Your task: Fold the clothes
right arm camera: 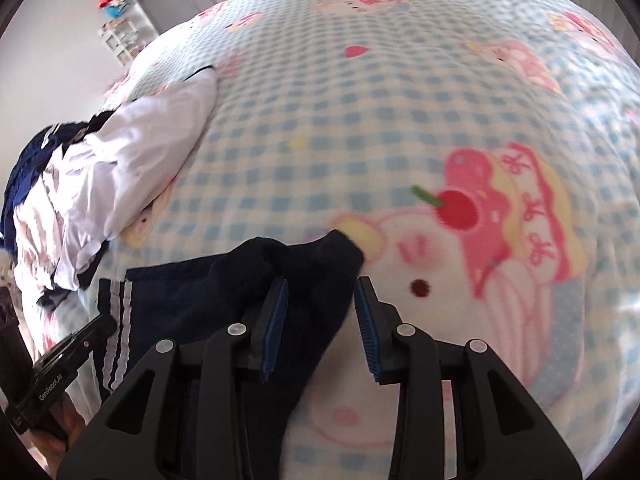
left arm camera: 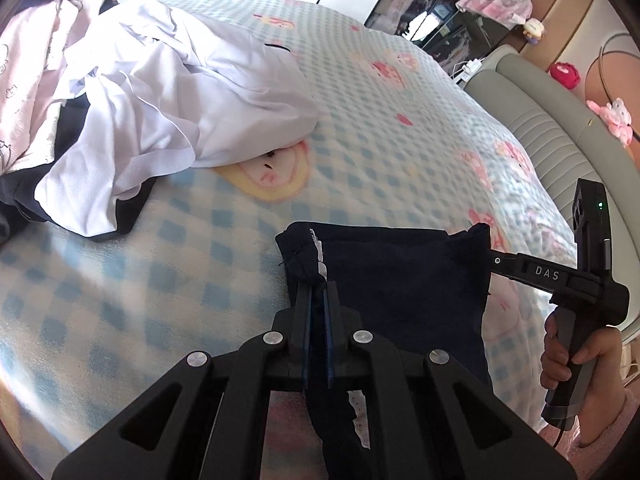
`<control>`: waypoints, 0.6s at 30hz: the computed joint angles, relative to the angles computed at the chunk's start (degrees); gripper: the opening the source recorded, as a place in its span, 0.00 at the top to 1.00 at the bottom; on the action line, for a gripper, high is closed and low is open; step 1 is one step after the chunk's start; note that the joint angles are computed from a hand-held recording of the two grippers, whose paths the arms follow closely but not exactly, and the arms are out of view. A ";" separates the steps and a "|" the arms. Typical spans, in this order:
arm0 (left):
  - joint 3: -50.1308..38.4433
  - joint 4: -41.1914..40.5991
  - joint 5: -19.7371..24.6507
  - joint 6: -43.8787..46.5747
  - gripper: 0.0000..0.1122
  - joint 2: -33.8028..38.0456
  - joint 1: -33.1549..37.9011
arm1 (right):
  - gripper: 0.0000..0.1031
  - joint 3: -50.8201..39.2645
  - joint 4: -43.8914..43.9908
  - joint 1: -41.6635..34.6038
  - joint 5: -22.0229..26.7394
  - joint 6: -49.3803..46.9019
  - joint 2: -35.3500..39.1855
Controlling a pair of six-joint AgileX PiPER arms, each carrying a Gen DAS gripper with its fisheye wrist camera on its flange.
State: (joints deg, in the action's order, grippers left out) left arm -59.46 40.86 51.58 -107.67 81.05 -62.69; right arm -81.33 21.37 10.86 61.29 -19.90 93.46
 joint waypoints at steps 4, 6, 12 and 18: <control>-0.13 -0.44 -0.99 0.46 0.94 0.68 0.36 | 0.66 1.98 -0.93 2.66 -0.26 -1.40 -0.36; -0.71 -0.96 -0.87 1.24 0.94 1.43 0.45 | 0.63 2.31 -1.81 2.90 -1.53 0.32 -0.28; -1.18 -2.03 -1.74 2.07 0.94 2.98 1.11 | 0.61 1.32 -3.62 1.01 -3.44 4.35 1.72; -1.39 -2.82 -1.64 3.16 0.94 3.58 1.84 | 0.62 1.94 -6.53 -2.29 -1.48 -0.91 1.14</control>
